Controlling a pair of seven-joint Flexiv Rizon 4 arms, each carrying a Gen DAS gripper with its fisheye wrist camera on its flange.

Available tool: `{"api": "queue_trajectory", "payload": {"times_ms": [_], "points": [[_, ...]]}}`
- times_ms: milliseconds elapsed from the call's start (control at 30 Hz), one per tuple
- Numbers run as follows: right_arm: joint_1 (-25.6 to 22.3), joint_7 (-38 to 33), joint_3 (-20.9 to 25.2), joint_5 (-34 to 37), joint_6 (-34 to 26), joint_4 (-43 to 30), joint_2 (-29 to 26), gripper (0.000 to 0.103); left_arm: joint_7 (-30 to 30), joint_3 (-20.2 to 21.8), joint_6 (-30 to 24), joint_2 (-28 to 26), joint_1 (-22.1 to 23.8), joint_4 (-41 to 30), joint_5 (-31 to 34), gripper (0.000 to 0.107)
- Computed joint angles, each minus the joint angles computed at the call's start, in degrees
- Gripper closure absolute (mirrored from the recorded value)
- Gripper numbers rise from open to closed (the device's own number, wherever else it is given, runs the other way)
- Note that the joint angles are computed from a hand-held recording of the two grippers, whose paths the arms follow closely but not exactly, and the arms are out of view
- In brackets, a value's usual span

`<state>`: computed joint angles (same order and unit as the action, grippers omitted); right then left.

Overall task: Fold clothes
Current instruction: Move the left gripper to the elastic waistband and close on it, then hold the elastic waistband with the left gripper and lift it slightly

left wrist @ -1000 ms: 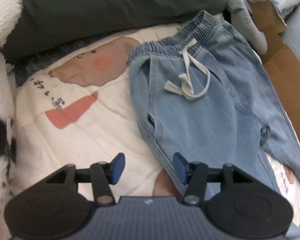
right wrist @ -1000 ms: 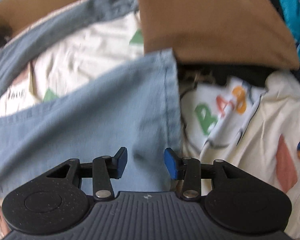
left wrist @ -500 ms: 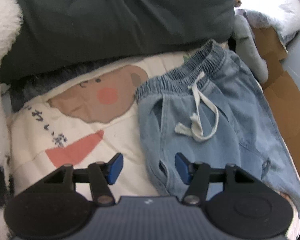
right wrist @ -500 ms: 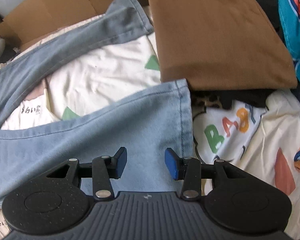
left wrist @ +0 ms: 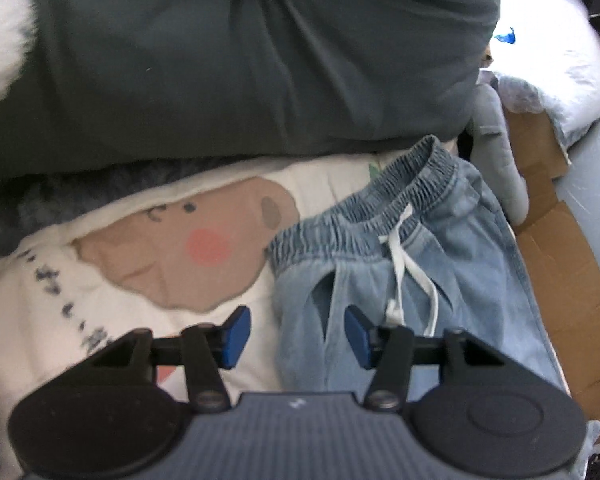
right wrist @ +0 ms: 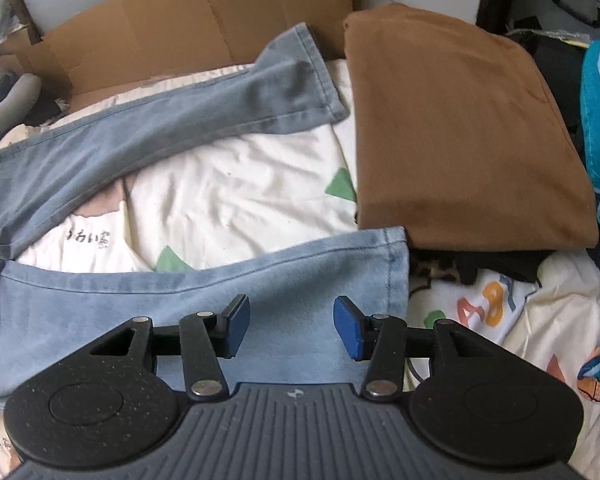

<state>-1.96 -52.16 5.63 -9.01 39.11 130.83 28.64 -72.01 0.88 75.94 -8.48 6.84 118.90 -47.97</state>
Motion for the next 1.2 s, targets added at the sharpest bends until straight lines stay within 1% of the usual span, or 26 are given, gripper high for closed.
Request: {"api": "queue_trajectory", "payload": {"times_ms": [33, 133, 233, 333, 367, 433, 500, 633, 700, 767, 833, 900, 933, 967, 1000, 1033, 1067, 1200], "points": [[0.2, -0.21, 0.08, 0.07, -0.19, -0.13, -0.03, 0.049, 0.42, -0.35, 0.63, -0.56, 0.11, -0.46, -0.93, 0.057], [0.97, -1.46, 0.15, 0.34, -0.94, -0.46, -0.29, 0.049, 1.87, -1.63, 2.87, -2.19, 0.55, -1.74, -4.35, 0.06], [1.36, -2.13, 0.18, 0.56, -1.39, -0.75, -0.67, 0.049, 2.81, -2.67, 3.82, -3.89, 1.17, -3.3, -6.59, 0.06], [1.6, -2.38, 0.24, 0.74, -1.52, -0.99, -1.03, 0.049, 0.98, -2.24, 3.23, -5.66, 1.46, -4.92, -3.97, 0.06], [1.67, -2.5, 0.24, 0.77, -1.49, -1.08, -1.13, 0.049, 0.33, -2.24, 2.86, -6.25, 1.66, -5.42, -3.14, 0.062], [1.81, -2.72, 0.24, 0.81, -1.41, -1.27, -1.36, 0.049, -0.08, -2.89, 3.04, -7.22, 2.11, -5.93, -2.77, 0.062], [1.87, -2.92, 0.21, 0.74, -1.27, -1.5, -1.67, 0.048, -1.66, -2.67, 2.65, -8.17, 2.03, -6.61, -0.53, 0.062], [2.0, -3.39, 0.09, 0.87, -1.04, -1.82, -2.1, 0.048, -8.95, 0.61, 2.55, -9.93, 0.22, -8.04, 10.06, 0.06], [2.08, -3.7, 0.07, 0.98, -1.14, -1.9, -2.21, 0.048, -11.66, 1.23, 3.05, -10.06, -0.03, -8.12, 13.66, 0.06], [2.22, -4.23, 0.1, 1.01, -1.28, -1.94, -2.26, 0.048, -13.37, 1.78, 2.63, -9.59, -0.31, -8.44, 17.31, 0.063], [2.31, -4.58, 0.19, 1.02, -1.41, -1.93, -2.22, 0.047, -11.09, -0.93, 3.41, -8.2, 1.44, -7.37, 16.03, 0.065], [2.37, -4.78, 0.26, 1.08, -1.51, -1.9, -2.16, 0.047, -7.38, -4.02, 4.66, -6.68, 3.22, -5.93, 12.11, 0.065], [2.38, -4.85, 0.25, 1.11, -1.51, -1.92, -2.18, 0.047, -5.95, -4.99, 5.56, -5.99, 3.77, -5.22, 9.8, 0.069], [2.39, -4.93, 0.23, 1.14, -1.51, -1.94, -2.2, 0.047, -5.06, -5.31, 5.91, -5.43, 4.06, -4.71, 8.03, 0.084], [2.4, -5.01, 0.22, 1.16, -1.52, -1.96, -2.22, 0.047, -4.3, -5.4, 5.98, -4.9, 4.24, -4.3, 6.4, 0.09], [2.41, -5.08, 0.2, 1.19, -1.52, -1.97, -2.24, 0.047, -3.53, -5.42, 6.03, -4.39, 4.36, -3.92, 4.74, 0.092], [2.42, -5.15, 0.19, 1.22, -1.51, -1.99, -2.28, 0.046, -3.64, -4.5, 5.61, -4.12, 4.01, -3.76, 4.87, 0.092], [2.59, -5.44, 0.2, 1.42, -1.46, -2.08, -2.56, 0.046, -6.96, -0.12, 2.52, -3.65, 2.81, -3.67, 9.72, 0.092]]}}
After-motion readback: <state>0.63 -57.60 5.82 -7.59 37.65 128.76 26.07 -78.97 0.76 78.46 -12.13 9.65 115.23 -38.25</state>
